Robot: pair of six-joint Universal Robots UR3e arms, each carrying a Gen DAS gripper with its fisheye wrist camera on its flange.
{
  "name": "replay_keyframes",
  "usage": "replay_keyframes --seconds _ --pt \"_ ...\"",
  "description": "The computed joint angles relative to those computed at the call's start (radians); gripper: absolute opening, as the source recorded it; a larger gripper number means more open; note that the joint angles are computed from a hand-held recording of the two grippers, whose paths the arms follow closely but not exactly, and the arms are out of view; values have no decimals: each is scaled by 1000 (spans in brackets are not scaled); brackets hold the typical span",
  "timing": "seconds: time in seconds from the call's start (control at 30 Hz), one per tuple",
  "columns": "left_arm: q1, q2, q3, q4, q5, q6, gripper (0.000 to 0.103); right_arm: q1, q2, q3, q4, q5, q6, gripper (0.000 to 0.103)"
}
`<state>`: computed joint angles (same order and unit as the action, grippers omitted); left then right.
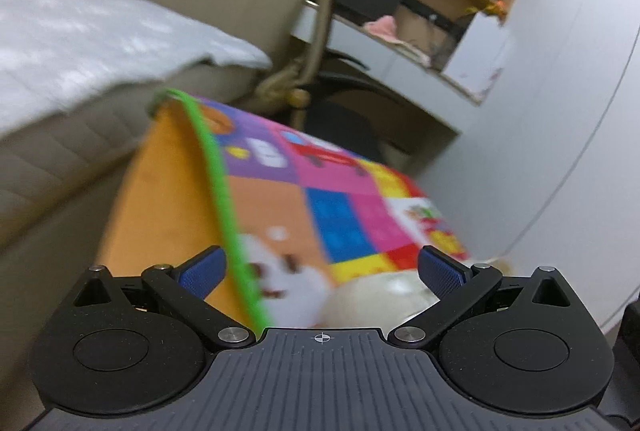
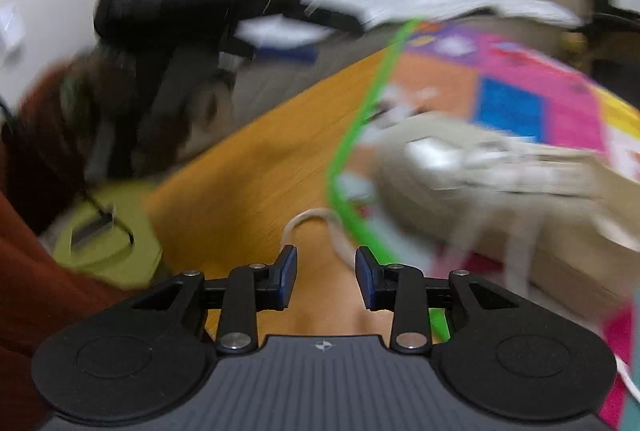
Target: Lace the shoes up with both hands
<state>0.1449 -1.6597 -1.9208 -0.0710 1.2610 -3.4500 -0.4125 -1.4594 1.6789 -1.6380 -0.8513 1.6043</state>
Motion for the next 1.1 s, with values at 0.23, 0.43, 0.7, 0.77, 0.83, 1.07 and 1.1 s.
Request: replay_keyframes --seconds 0.23,0.43,0.7,0.77,0.83,1.07,1.1 --pt "-31 90 -47 -83 92 163 103 65 -51 168 -172 -40 19 1" --pt "-36 63 -16 -88 39 206 103 -18 -11 -38 89 60 82 1" --pt "-93 12 41 -40 13 294 103 -209 143 -495 661 255 74 2" --pt "-123 -6 59 -10 26 352 103 -236 210 -615 816 281 48 2" --pt "-161 -20 72 26 50 423 103 -249 290 -749 971 301 29 2" --pt "-310 -115 145 120 95 707 62 -244 451 -953 1217 321 -17 2" --pt "-322 -134 167 111 93 715 61 -245 458 -961 1229 319 -21 2"
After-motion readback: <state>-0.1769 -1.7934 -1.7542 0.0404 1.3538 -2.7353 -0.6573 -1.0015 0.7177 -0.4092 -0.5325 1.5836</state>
